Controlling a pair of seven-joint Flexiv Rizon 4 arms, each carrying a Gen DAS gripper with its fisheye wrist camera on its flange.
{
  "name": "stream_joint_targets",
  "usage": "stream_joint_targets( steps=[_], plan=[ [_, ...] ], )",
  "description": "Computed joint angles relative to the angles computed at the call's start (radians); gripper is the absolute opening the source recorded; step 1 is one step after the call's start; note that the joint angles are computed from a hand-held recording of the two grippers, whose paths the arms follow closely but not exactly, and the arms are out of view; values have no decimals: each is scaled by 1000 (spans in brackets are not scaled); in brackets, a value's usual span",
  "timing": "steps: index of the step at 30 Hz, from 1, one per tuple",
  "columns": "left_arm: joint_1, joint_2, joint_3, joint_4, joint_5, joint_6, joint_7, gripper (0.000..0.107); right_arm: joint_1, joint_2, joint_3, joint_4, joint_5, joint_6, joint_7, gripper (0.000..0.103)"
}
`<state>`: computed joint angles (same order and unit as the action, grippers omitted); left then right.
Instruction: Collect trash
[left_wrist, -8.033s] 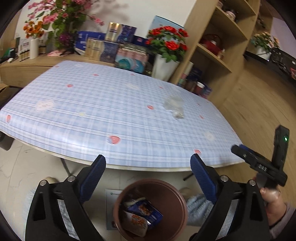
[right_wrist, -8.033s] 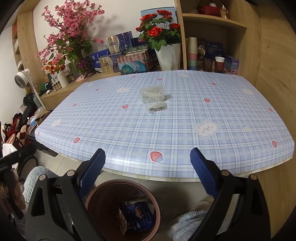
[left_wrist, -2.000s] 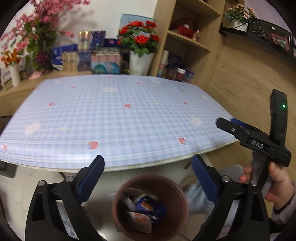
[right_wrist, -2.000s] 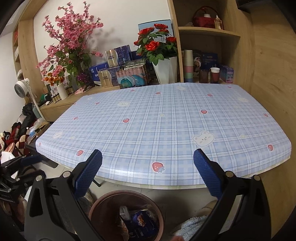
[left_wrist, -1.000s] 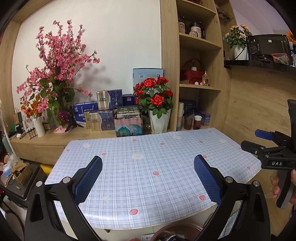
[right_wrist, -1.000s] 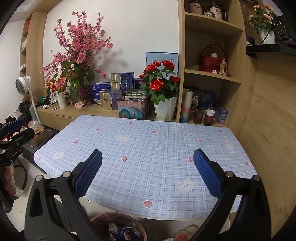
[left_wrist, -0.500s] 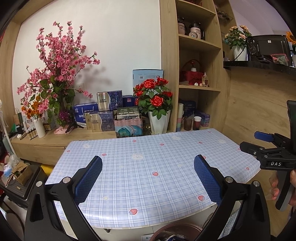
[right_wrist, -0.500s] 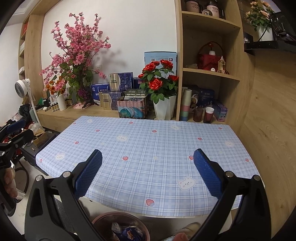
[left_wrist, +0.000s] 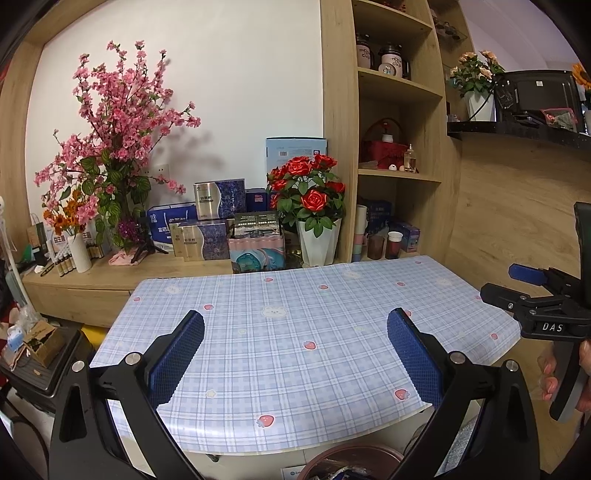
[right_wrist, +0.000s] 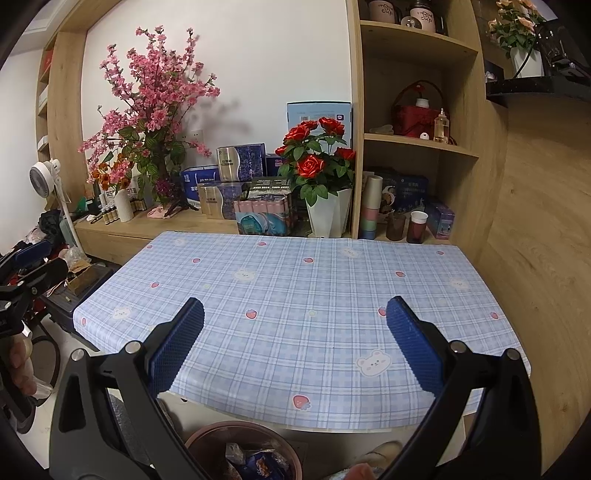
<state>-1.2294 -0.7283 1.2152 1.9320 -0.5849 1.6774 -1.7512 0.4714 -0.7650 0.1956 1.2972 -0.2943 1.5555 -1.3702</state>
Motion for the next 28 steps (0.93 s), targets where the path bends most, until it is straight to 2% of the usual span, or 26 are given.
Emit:
stream_joint_targets(
  steps=[20,28],
  plan=[
    [1,1,7,-6,6,-11,1,97,2,-5,-4,-3,3,-4,3,97],
    [-11,-26,51,-16,46,-49,-44,97,5,-7,-5,-2,4,-11,5,97]
  ],
)
